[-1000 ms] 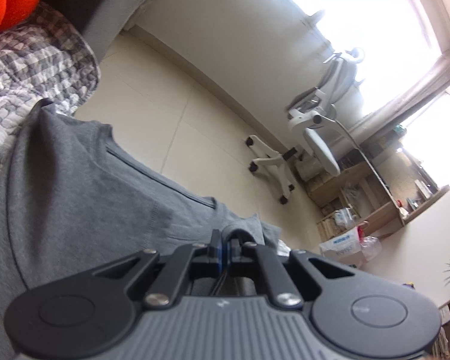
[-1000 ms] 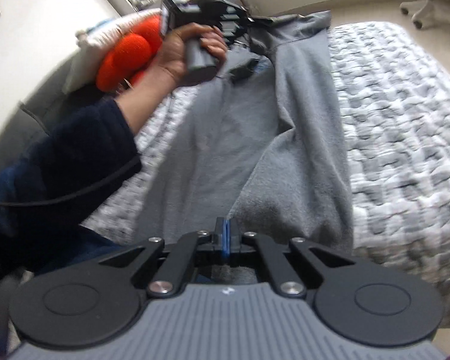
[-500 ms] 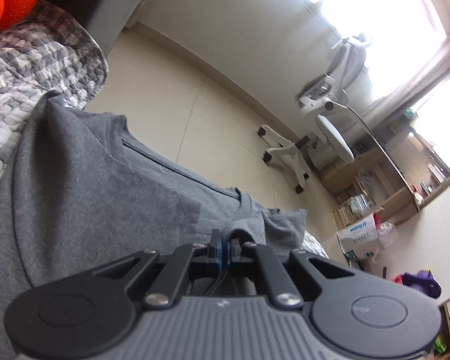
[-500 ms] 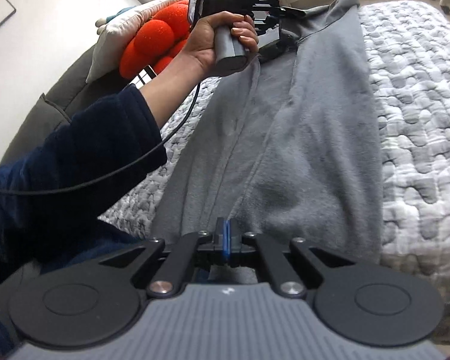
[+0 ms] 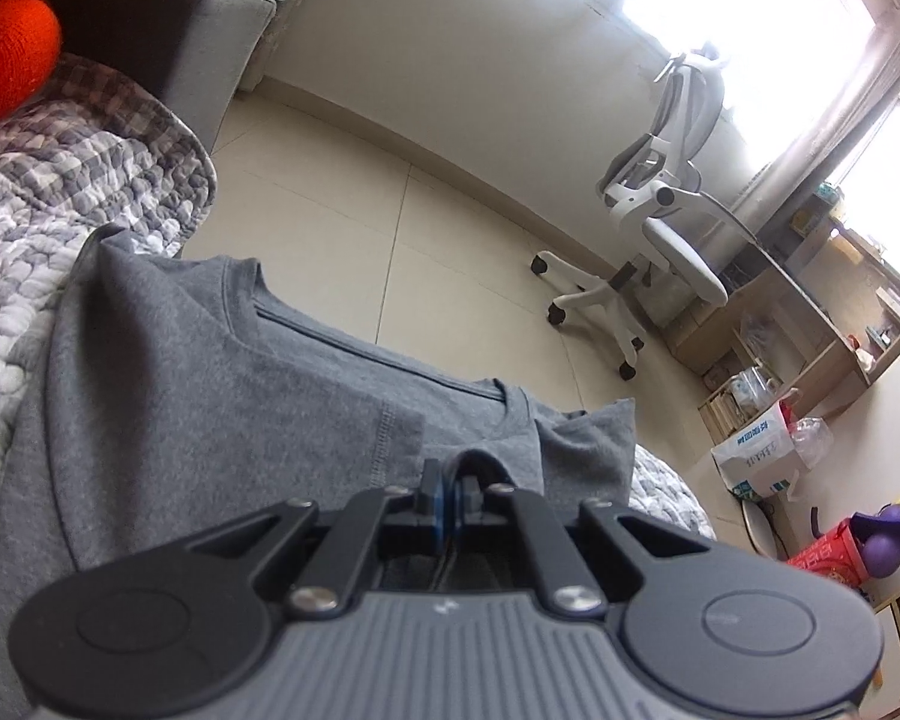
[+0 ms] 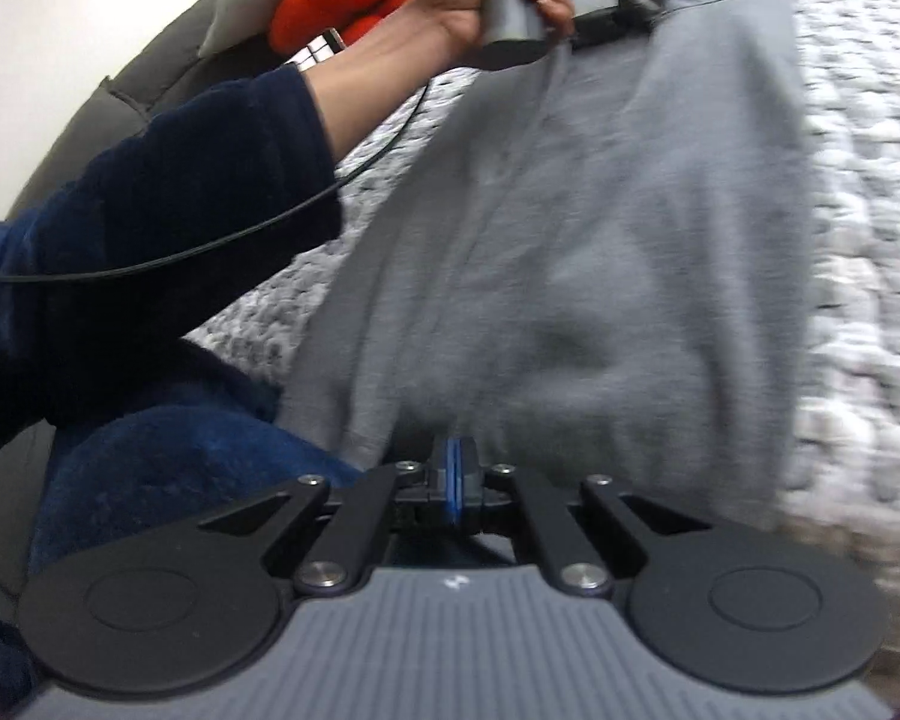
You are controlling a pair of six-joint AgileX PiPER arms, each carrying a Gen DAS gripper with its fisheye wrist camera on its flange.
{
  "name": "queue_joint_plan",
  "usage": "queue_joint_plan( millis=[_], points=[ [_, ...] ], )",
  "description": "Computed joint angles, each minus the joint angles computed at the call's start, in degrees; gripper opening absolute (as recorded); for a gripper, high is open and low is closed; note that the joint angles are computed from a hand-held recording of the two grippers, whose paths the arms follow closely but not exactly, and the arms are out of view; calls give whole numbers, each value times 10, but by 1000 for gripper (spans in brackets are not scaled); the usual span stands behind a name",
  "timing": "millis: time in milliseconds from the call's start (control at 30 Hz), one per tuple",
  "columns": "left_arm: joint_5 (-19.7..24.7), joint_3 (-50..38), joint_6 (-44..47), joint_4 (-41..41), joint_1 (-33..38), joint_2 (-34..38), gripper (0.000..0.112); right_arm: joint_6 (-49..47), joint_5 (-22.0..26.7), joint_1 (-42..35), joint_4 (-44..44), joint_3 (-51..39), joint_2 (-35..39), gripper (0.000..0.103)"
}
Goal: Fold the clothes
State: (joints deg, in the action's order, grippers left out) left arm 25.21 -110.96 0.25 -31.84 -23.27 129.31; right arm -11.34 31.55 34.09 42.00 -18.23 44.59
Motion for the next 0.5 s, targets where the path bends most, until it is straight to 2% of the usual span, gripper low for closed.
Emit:
queue_joint_plan(
  millis=[33,100,167,233,333,400,433,500],
  points=[
    [-1,1,-5,6,-1,0,3,-5,-7,-2,8,3,6,2],
    [1,1,-13,19,-3,1,3,-62,11,-42,58,14,2,2],
    [0,5,-15,20,-2,1,3,-86,45,-90,67,15,-26,4],
    [1,10,1,-1,3,1,3,-109,88,-149,70,10,-56,11],
    [11,9,29,-38,12,6,3,-152,145,-256,70,-15,-73,12],
    [15,9,47,-58,15,6,8,-191,174,-327,77,-34,-73,12],
    [16,7,52,-59,16,6,9,-223,172,-359,92,-44,-53,12],
    [3,13,70,-72,15,3,21,-282,136,-396,131,-71,13,12]
  ],
)
